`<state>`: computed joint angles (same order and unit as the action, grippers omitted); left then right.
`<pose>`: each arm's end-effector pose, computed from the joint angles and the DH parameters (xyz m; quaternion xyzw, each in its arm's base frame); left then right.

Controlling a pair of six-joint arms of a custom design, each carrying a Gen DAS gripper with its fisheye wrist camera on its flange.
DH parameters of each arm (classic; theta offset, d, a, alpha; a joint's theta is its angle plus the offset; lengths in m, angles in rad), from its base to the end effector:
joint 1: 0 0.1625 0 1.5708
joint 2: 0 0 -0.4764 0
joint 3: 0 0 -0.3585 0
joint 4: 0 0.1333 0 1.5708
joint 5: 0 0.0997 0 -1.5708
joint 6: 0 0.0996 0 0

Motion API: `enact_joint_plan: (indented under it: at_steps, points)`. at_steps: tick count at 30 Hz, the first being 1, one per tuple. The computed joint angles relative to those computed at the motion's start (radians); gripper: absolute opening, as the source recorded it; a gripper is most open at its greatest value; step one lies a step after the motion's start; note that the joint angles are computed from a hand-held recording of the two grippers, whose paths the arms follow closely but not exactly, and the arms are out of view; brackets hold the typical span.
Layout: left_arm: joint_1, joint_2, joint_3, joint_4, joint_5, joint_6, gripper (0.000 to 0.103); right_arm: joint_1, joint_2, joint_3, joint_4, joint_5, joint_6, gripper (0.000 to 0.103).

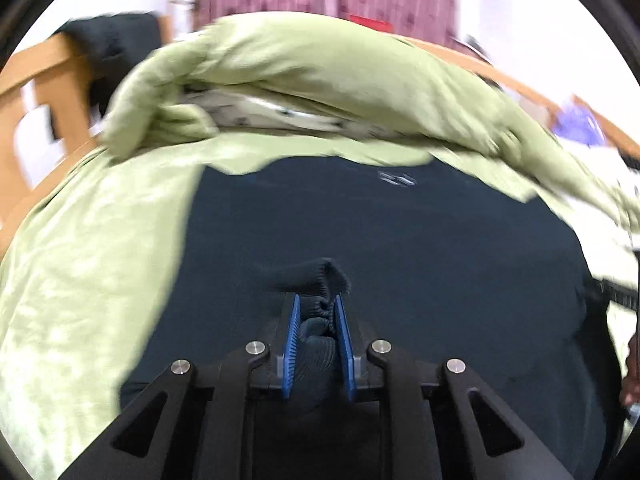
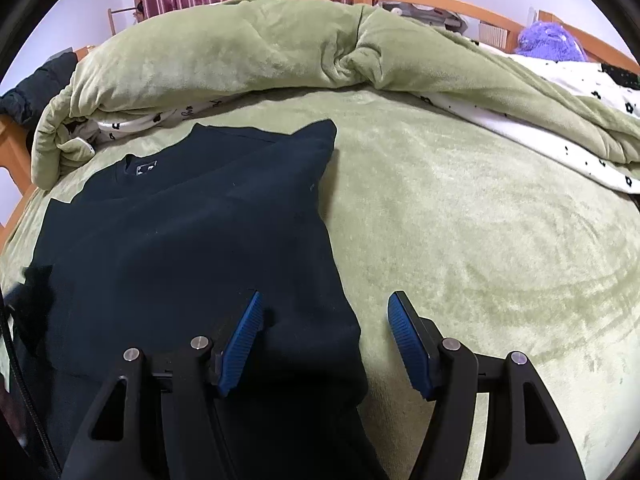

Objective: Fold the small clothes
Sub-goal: 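Lay the cuff along the body and open the left gripper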

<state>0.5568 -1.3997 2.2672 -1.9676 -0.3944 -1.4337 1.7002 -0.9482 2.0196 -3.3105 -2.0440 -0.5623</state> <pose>-0.2074 -0.3944 0.2792 -0.0420 0.8182 -0.4415 0.3659 0.1624 -0.5665 0.2270 0.2390 -0.8901 0.2638 0.2847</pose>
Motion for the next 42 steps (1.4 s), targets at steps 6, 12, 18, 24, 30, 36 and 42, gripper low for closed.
enact_joint_plan:
  at_steps: [6, 12, 18, 24, 30, 36, 42]
  points:
    - [-0.02, -0.236, 0.088, 0.053, -0.076, -0.088, 0.053, 0.001, 0.007, -0.007, 0.005, 0.002, 0.011, 0.064]
    - [0.003, -0.283, 0.189, -0.233, -0.106, 0.062, 0.065, 0.008, 0.02, -0.003, -0.022, -0.008, -0.005, 0.064]
    - [0.012, -0.315, 0.215, -0.323, -0.114, 0.154, 0.065, 0.009, 0.041, -0.009, -0.03, -0.03, -0.014, 0.064]
    - [0.0, -0.359, 0.222, -0.26, -0.11, 0.134, 0.065, 0.01, 0.046, -0.007, -0.04, -0.036, -0.026, 0.064]
    - [-0.033, -0.399, 0.2, -0.091, -0.086, 0.047, 0.065, 0.012, 0.045, -0.003, -0.05, -0.033, -0.037, 0.064]
    - [0.05, -0.298, 0.196, -0.278, -0.136, 0.216, 0.064, 0.015, 0.048, -0.001, -0.056, -0.042, -0.043, 0.064]
    - [0.131, -0.191, 0.18, -0.452, -0.192, 0.359, 0.038, 0.009, 0.063, -0.008, -0.074, -0.052, -0.042, 0.064]
